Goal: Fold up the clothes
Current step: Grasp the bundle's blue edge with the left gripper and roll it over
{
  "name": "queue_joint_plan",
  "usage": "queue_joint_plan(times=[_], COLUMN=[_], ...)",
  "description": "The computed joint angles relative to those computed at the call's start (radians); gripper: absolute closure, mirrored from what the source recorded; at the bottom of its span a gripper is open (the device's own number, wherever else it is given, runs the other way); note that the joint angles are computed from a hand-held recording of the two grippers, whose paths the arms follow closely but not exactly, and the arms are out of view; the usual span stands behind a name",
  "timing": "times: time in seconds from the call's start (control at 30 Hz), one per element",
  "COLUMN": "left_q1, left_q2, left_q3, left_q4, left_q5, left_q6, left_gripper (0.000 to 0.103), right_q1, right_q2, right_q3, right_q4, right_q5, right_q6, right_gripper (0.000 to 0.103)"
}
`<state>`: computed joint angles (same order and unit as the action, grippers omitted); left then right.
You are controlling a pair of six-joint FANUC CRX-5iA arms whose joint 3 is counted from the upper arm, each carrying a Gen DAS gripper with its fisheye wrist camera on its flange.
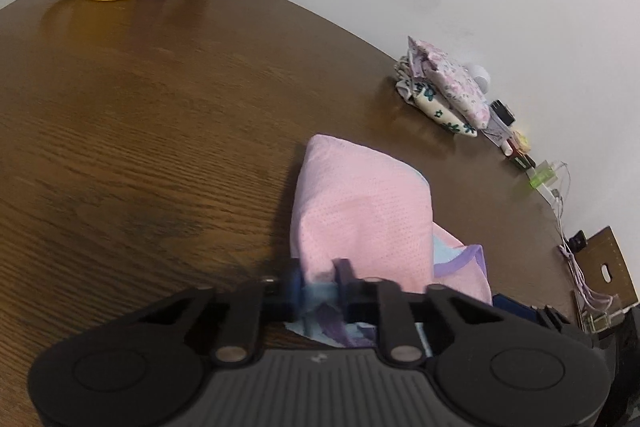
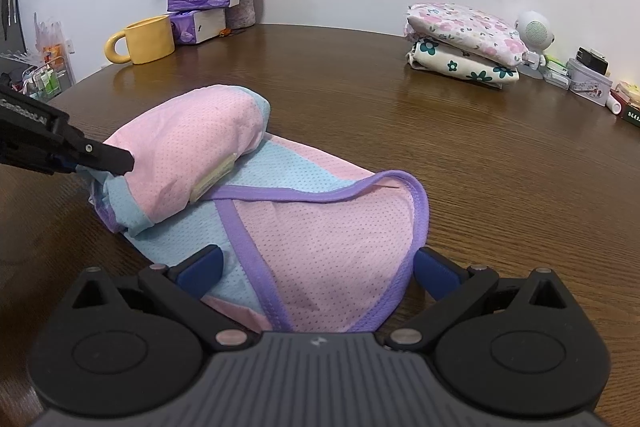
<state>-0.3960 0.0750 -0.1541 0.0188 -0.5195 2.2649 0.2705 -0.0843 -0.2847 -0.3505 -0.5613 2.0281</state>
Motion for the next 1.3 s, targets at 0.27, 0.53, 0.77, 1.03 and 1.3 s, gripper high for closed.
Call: queue_joint_plan(times=[0.27, 0.53, 0.77, 1.03, 1.3], left_q1=[-0.090, -0.252, -0.379, -0.294, -0.012], left_q2=[0.022, 0.096, 0.151, 0.134, -0.006], left_q3=[0.145, 0.312, 0.382, 0.343, -0.010], left_q4=[-0.328, -0.664, -0.891, -0.717, -0.113], left_q5=[-0.115, -0.314, -0.410, -0.329, 0.036], left_q6=[0.173, 0.190, 0.140, 0.123, 0.111], left_gripper=[0.094, 0.094, 0.094, 0.090, 0.062], right_q1=[-0.001, -0.004, -0.013, -0.011, -0.012], right_q2=[0.004, 0.007, 0.003, -0.004, -0.004], right_q3=[0.010, 0.022, 0.025, 0.018, 0.018], right_q4=[-0.014, -0.040, -0.048, -0.045, -0.050], right_q5=[-0.013, -0.035, -0.051, -0.048, -0.046], right_q6=[0.019, 0.055, 0.066, 0.059, 0.066], right_gripper=[0.000, 0.000, 0.000, 0.000, 0.000])
